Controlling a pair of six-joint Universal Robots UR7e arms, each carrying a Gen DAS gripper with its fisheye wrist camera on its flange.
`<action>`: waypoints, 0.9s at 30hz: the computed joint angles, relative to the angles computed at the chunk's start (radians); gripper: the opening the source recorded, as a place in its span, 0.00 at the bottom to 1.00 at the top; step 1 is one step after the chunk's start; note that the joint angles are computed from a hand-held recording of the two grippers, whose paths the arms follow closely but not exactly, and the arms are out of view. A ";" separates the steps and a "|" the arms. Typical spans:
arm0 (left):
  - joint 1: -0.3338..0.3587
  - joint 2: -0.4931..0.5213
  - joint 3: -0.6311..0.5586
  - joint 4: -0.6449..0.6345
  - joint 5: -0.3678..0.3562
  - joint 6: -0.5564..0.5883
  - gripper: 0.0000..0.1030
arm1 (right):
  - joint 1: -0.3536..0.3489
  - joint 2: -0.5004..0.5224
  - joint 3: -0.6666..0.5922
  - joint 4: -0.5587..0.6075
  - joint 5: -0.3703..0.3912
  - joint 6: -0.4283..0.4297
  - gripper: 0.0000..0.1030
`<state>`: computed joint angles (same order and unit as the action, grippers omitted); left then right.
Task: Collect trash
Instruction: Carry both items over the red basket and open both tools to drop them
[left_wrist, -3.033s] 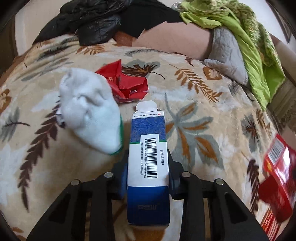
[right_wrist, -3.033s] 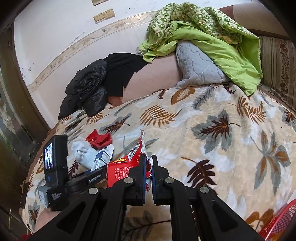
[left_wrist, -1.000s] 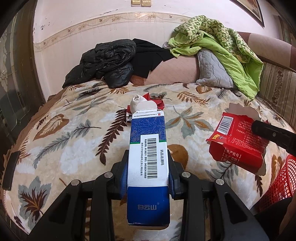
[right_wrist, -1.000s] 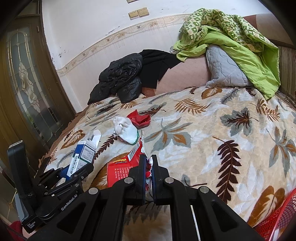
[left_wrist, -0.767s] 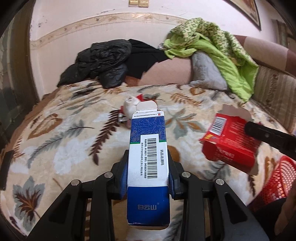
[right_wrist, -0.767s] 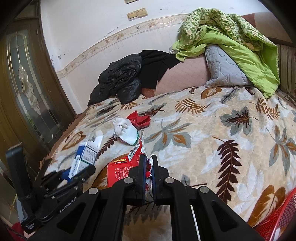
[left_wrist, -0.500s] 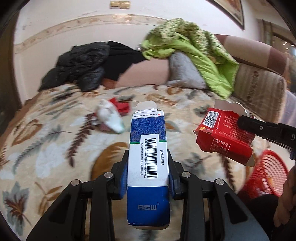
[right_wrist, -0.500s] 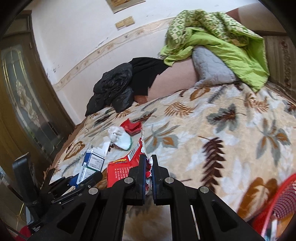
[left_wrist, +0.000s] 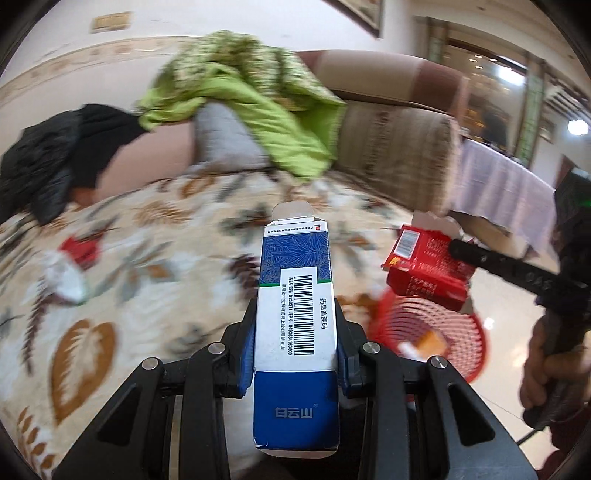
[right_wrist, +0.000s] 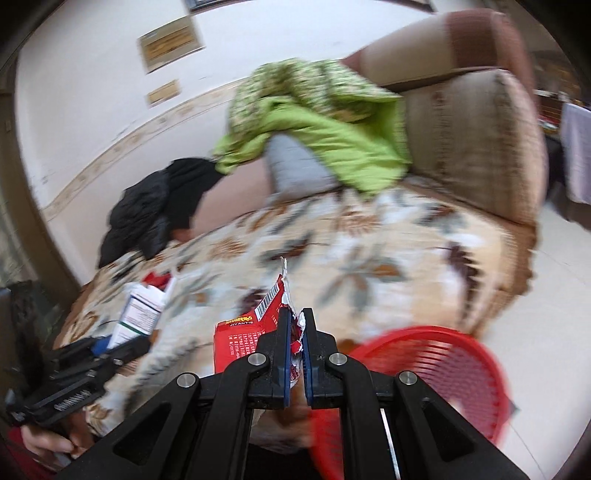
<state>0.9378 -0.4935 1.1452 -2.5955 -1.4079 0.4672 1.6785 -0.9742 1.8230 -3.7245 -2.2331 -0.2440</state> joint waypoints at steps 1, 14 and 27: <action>-0.008 0.005 -0.006 0.023 -0.021 -0.003 0.32 | -0.005 -0.021 0.027 -0.020 -0.020 0.008 0.05; -0.101 0.116 -0.107 0.298 -0.135 0.004 0.35 | -0.073 -0.134 0.179 -0.118 -0.135 0.078 0.08; -0.079 0.099 -0.098 0.232 -0.068 -0.050 0.61 | -0.061 -0.116 0.146 -0.105 -0.139 0.058 0.45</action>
